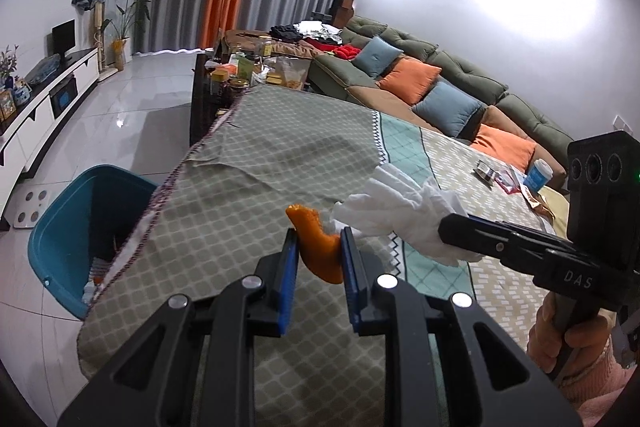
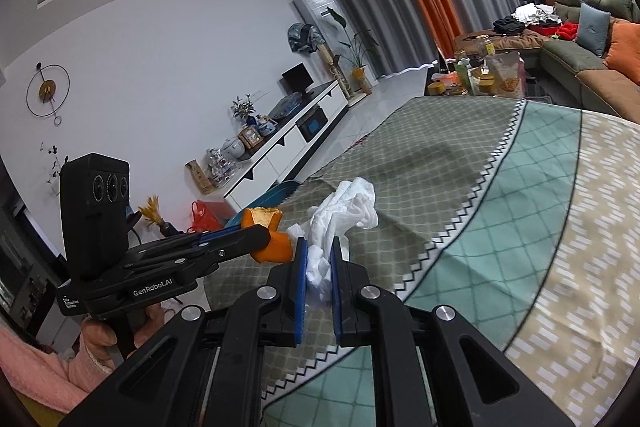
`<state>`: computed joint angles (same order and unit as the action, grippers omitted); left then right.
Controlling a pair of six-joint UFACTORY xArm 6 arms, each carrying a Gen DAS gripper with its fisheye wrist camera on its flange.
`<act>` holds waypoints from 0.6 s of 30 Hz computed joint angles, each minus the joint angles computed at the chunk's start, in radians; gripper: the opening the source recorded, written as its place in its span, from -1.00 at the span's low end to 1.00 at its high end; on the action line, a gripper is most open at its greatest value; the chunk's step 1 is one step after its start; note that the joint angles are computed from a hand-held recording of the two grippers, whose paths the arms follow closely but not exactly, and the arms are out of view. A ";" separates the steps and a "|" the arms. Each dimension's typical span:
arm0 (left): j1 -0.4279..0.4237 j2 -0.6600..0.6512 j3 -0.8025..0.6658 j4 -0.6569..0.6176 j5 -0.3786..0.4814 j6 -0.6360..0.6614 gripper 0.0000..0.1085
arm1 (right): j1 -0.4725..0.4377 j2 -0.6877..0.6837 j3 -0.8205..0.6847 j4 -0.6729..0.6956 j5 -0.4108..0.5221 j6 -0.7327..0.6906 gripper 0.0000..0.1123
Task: Collect trash
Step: 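Lift the orange foam piece and white bag and carry them to the teal bin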
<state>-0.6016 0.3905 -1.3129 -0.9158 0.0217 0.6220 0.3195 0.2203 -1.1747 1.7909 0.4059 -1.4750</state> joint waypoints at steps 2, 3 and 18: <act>0.003 -0.004 0.008 0.003 -0.006 -0.003 -0.60 | 0.004 0.006 -0.006 -0.004 0.004 0.005 -0.81; 0.006 -0.007 0.012 0.003 -0.007 -0.006 -0.60 | 0.003 0.008 -0.007 -0.008 0.007 0.007 -0.81; 0.028 -0.032 0.056 0.057 -0.036 -0.070 -0.60 | 0.017 0.082 -0.098 -0.094 0.038 0.084 -0.81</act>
<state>-0.5740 0.3589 -1.2570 -0.8588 -0.0145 0.5522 0.3365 0.3022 -1.2723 1.6968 0.4435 -1.3913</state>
